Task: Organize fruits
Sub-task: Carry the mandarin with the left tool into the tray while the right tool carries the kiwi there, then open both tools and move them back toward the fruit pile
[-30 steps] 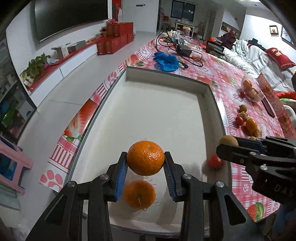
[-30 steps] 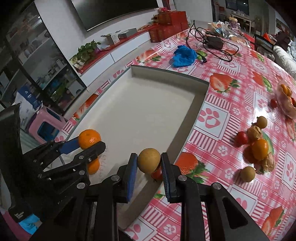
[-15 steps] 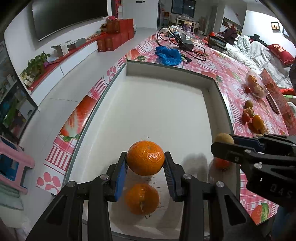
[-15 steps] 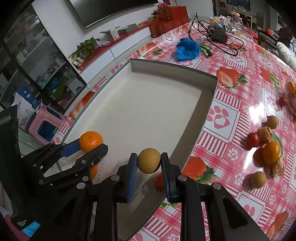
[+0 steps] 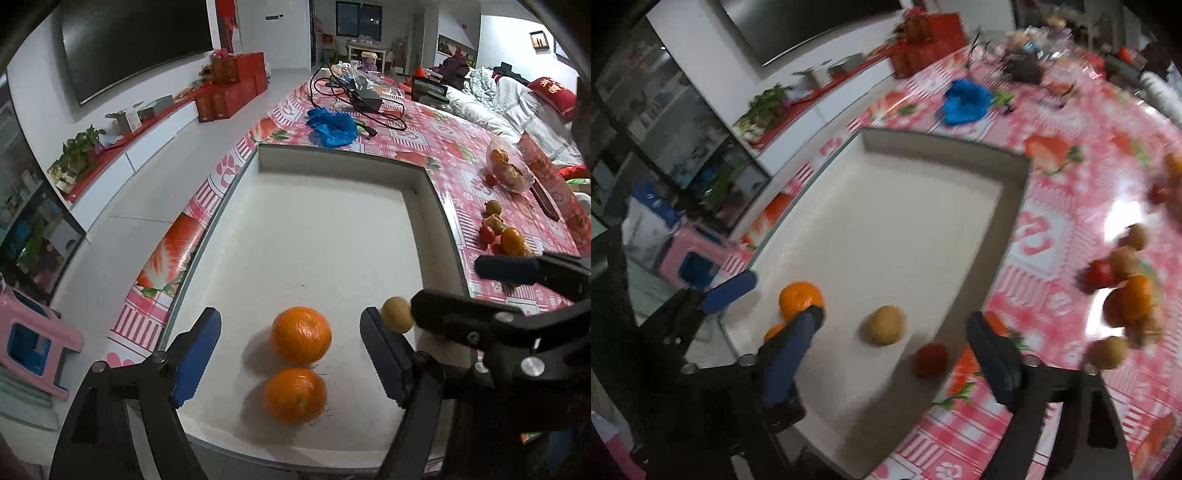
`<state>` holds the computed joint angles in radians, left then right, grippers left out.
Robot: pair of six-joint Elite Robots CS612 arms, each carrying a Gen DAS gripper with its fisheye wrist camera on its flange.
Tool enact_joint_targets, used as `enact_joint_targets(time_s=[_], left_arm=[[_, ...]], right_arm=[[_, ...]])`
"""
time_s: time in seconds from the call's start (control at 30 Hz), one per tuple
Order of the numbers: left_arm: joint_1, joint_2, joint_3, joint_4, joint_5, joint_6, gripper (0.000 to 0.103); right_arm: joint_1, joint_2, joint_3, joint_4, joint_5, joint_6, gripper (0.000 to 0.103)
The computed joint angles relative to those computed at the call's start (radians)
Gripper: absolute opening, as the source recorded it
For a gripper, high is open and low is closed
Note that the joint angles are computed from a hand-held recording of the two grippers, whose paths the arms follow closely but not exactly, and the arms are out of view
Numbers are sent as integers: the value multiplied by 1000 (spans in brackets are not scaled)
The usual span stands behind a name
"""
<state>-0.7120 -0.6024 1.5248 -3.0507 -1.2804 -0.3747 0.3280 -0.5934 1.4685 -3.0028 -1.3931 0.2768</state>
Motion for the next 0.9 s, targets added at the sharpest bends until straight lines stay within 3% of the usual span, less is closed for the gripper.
enact_joint_targets(time_s=[0.23, 0.3, 0.43, 0.6, 0.9], left_arm=[[-16, -18, 3, -7, -10, 30, 81], [-23, -24, 2, -13, -18, 49, 81], [-40, -31, -8, -12, -43, 82, 81], [-62, -29, -34, 11, -98, 116, 81], [-108, 15, -154, 109, -141, 184, 81]], right_arm=[[-12, -37, 69, -77, -58, 30, 87], [-24, -48, 97, -103, -79, 60, 103], [-57, -69, 166, -149, -120, 122, 103], [-94, -89, 239, -132, -175, 185, 103], [-149, -119, 379, -103, -337, 246, 103]])
